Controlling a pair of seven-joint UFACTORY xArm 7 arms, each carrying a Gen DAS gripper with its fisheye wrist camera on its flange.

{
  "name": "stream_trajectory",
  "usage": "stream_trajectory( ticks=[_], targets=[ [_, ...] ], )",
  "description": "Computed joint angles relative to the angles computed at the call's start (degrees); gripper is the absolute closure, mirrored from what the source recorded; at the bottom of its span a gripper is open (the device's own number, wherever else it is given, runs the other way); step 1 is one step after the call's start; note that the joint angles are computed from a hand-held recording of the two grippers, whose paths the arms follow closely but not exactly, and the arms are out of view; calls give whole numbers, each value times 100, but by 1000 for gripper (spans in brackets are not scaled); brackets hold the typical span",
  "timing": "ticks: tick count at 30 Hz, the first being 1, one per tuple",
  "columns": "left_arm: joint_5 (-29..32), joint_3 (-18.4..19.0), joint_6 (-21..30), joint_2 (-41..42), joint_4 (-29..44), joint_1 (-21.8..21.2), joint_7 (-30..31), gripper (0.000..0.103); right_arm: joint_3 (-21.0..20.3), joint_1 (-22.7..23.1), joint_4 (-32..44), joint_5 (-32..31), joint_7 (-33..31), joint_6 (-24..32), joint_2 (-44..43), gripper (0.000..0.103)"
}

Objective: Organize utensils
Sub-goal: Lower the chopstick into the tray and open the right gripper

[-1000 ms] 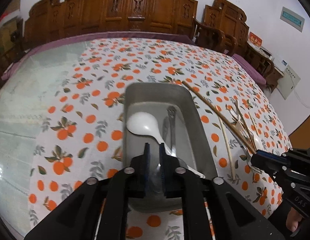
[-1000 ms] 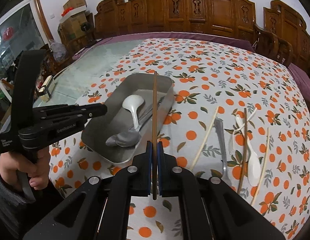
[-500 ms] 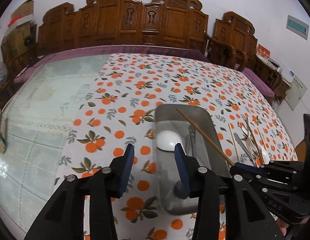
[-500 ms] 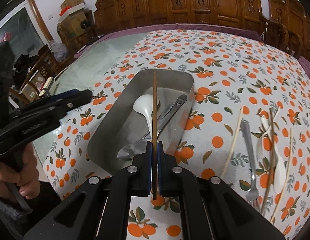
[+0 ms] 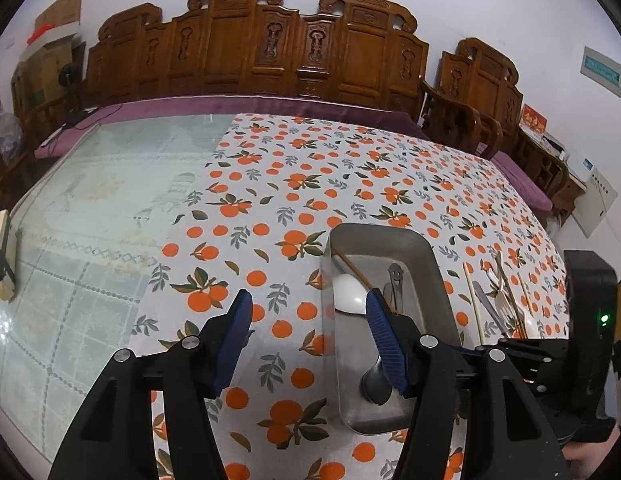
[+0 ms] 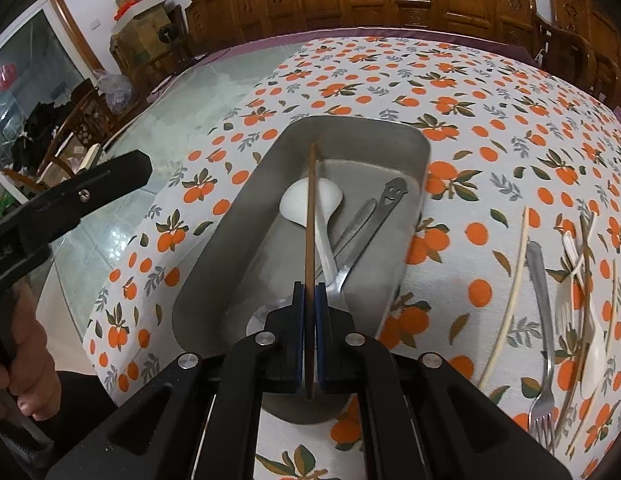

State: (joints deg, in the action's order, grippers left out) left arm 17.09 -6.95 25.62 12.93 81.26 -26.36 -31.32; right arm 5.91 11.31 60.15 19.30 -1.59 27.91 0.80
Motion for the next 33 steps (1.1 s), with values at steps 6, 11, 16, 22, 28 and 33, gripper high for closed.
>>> stream_trajectory(
  ticks=[6, 11, 16, 22, 28, 33],
  targets=[
    [-39, -5, -18, 3, -5, 20, 37, 47, 60, 28, 48, 541, -517, -44, 72, 90],
    [-47, -5, -13, 8, -3, 18, 50, 47, 63, 31, 16, 859, -866, -64, 47, 77],
    [-6, -29, -22, 19, 7, -39, 46, 47, 0, 9, -203, 971, -980, -294, -136, 74],
    [60, -65, 10, 153, 178, -204, 45, 47, -178, -77, -752, 614, -978, -673, -738, 74],
    [231, -83, 2, 363, 410, -507, 13, 47, -529, -393, -1450, -163, -899, -809, -1543, 74],
    [265, -102, 13, 603, 655, -757, 67, 47, -852, -687, -1833, -599, -932, -868, -1871, 74]
  ],
)
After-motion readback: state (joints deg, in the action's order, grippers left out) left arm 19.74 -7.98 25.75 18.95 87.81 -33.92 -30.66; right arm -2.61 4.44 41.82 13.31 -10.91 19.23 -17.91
